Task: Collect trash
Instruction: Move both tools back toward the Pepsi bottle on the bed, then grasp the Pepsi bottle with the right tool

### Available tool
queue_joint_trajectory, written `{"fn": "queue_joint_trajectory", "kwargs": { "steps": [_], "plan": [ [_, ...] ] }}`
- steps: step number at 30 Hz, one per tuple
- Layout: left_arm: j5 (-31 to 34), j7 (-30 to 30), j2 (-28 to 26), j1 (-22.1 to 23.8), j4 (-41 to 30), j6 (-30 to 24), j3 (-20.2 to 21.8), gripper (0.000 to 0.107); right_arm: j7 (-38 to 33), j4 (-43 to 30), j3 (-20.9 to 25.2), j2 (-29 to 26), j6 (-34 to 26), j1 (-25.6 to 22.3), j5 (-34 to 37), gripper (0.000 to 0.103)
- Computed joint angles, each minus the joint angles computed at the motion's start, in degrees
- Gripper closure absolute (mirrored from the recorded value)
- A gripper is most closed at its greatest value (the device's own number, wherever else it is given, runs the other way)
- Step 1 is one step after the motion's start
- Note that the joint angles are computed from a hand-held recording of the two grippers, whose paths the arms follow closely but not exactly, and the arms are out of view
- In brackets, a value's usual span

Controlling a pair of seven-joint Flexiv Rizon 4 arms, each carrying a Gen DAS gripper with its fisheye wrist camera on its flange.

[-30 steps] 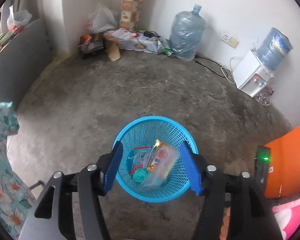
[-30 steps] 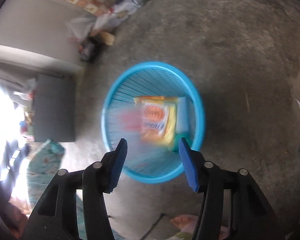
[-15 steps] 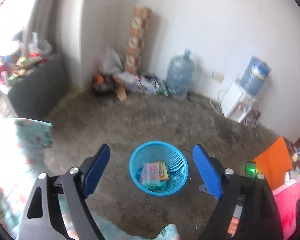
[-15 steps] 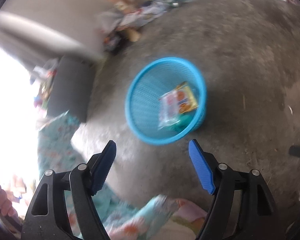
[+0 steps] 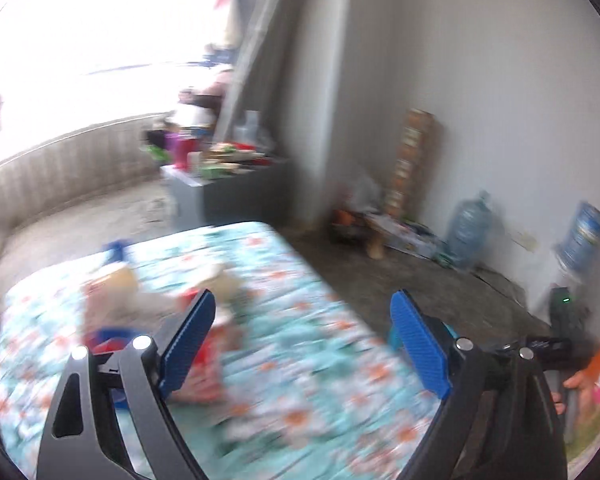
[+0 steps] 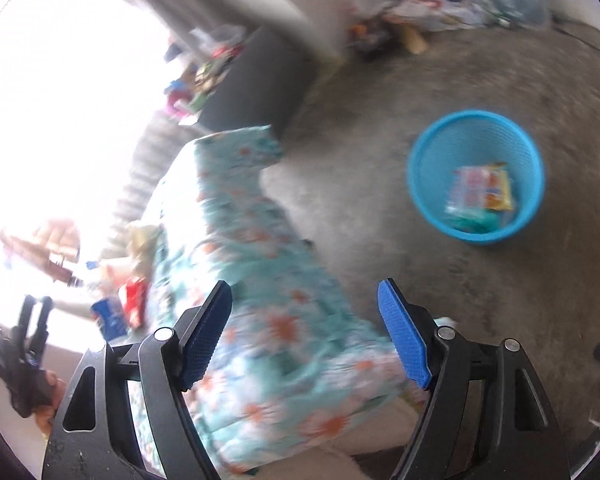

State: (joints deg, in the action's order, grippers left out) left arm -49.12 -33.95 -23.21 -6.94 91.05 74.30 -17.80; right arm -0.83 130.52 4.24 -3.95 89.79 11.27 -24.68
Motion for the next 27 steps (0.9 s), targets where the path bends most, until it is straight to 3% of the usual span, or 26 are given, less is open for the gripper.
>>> {"fn": "queue_joint_trajectory", "kwargs": {
  "steps": [3,6,12,19,27],
  "plan": [
    [-4.29,1.42,2.72,2.10,4.19,2.31,0.25,0.020,-12.68,-6.66,5.39,-2.71,-3.25,-0.98,11.56,0.031],
    [-8.51,3.63,4.40,3.25,6.94,4.04,1.14,0.020,-20.97,-12.47,7.58,-5.31,-6.37,-0.61,18.10,0.031],
    [-11.91,5.11,4.77,3.70,9.18,7.12,3.24,0.020,-32.33,-23.12,10.60,-10.72,-9.07,0.59,26.06,0.031],
    [-11.17,2.43,3.39,4.88,9.51,7.86,4.60,0.020,-49.80,-47.08,16.88,-23.88,-18.50,1.94,32.19,0.031],
    [-9.64,-0.43,2.83,7.89,10.27,8.07,4.47,0.020,-52.00,-73.13,11.97,-38.74,-31.22,10.84,30.40,0.029]
  ]
}}
